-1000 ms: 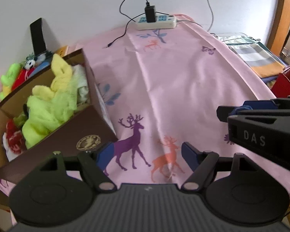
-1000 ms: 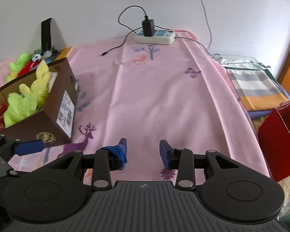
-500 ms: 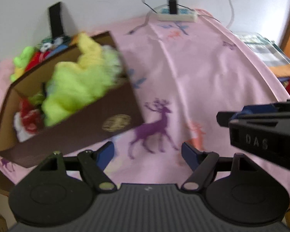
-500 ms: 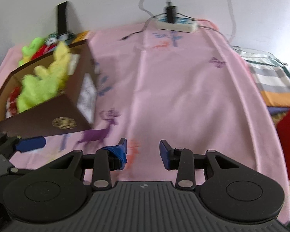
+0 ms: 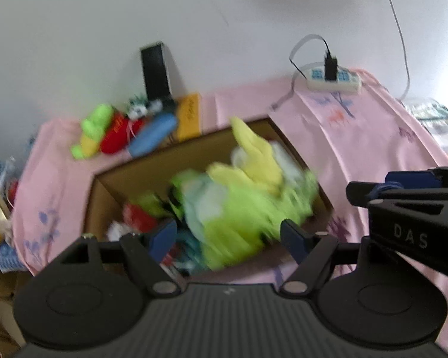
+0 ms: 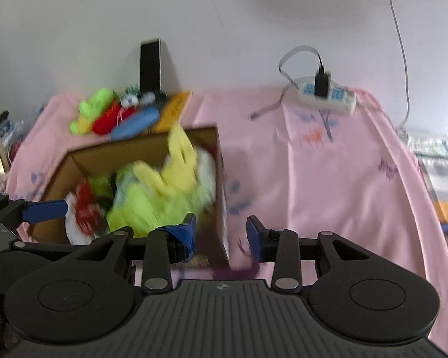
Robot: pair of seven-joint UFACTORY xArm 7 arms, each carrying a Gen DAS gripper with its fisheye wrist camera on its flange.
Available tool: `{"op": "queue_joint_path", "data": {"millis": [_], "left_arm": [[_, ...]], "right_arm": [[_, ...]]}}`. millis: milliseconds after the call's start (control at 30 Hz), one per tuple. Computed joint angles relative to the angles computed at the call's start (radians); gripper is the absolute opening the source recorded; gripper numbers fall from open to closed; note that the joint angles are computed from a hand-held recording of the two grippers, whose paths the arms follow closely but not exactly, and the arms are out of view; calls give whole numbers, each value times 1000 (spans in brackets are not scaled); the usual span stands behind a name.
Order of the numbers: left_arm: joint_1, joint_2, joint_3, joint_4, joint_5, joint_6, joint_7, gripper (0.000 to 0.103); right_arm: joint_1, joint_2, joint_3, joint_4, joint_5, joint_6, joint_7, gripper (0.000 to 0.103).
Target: Organize soft objects
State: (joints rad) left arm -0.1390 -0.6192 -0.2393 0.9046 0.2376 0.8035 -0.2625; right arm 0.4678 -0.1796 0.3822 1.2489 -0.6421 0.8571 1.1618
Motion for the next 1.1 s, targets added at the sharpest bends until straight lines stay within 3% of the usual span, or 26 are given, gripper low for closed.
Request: {"op": "queue_joint_path", "data": {"millis": [200,467,1100], "left_arm": [[26,26,29,47,-12,1,-11,78],[14,57,54,36,-37,-15,24,78],[14,186,95,44,-73,-95,91,78]], "right_arm": [[26,94,6,137,-103,50,50,21],[98,151,-35,180,-163,113,109,21],[162,256,-113,246,-155,157,132,21]]}}
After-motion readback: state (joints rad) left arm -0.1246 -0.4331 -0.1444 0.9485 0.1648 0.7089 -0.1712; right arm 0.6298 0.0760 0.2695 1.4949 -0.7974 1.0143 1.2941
